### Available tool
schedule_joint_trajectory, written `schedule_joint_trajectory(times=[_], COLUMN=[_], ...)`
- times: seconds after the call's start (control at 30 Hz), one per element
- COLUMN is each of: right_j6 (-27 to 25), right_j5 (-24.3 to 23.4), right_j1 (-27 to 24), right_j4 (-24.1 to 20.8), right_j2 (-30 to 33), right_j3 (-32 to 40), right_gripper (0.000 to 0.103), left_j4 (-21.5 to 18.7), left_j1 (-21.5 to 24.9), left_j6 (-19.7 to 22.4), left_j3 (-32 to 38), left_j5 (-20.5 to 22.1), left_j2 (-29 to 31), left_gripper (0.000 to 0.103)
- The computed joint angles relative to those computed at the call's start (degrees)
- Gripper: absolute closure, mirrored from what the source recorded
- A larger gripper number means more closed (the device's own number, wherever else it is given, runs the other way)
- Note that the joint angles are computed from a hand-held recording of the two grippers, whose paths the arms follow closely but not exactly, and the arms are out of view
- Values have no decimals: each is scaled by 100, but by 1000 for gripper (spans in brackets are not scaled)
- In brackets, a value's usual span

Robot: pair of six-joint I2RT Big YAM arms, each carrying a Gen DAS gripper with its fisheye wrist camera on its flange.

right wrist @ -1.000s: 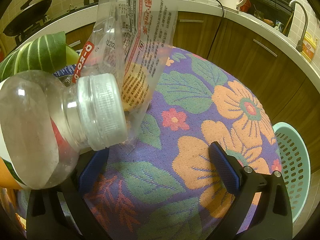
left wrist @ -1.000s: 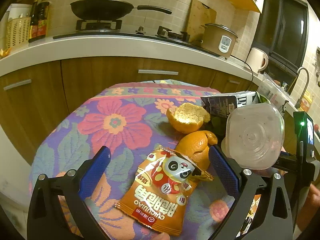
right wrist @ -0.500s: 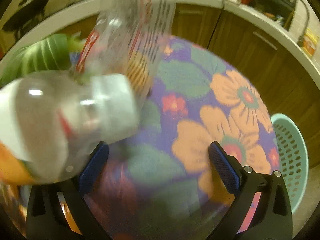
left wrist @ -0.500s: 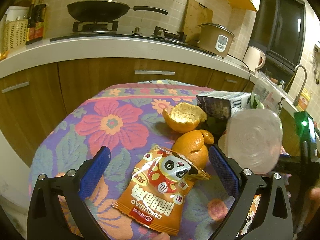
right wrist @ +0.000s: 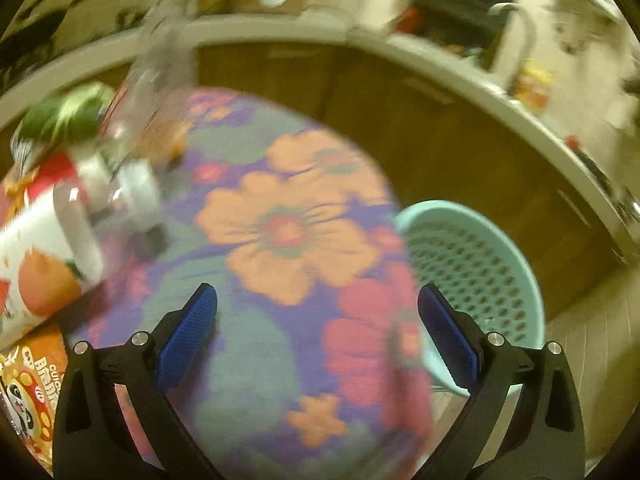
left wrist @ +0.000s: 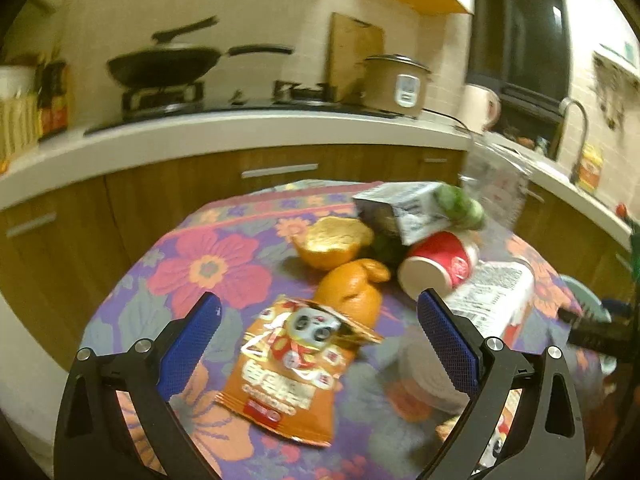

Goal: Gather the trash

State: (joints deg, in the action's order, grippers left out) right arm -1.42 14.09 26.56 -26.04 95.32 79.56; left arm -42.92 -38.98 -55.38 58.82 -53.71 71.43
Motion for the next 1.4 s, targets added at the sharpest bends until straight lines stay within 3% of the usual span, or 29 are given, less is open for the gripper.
schedule_joint_trajectory(times=[0.1, 0.2, 0.3, 0.37, 0.43, 0.57, 0.63, 0.73, 0.93, 1.4], right_j6=[109, 4, 93, 293, 353, 195, 365, 667, 513, 455], right_j5=[122, 557, 900, 752, 649, 727, 733, 761, 1115, 1149], right_j1=[-144, -121, -134, -200, -275, -274, -322, -374, -260, -206], right_j4=[1025, 1963, 2155, 2195, 2314, 2633, 2588, 2523, 2963, 2845], right_j2=[-383, -717, -847, -1009, -1090, -1264, -1298, -1415, -1542, -1578], right_j3=[-670, -1308, -1529, -1712, -1850, -2140, -2176, -2324, -2580, -2568], right_gripper=[7, 7, 7, 7, 7, 7, 7, 7, 7, 7], left_j4=[214, 943, 1791, 2345, 2608, 2824, 2820, 3066, 3122, 2989], left_j1=[-252, -445, -525, -537, -517, -441, -425, -424, -417, -468], left_j6=[456, 1319, 2074, 2629, 3050, 3205, 3196, 3238, 3290, 3178], left_j3=[104, 199, 307, 392, 556, 689, 697, 591, 563, 610], left_j5=[-185, -95, 245, 492, 650, 962, 1039, 1056, 1157, 873], left_j2=[116, 233, 412, 598, 858, 1142, 1199, 1150, 1126, 1152], left_gripper=[8, 8, 8, 8, 8, 8, 8, 8, 8, 8])
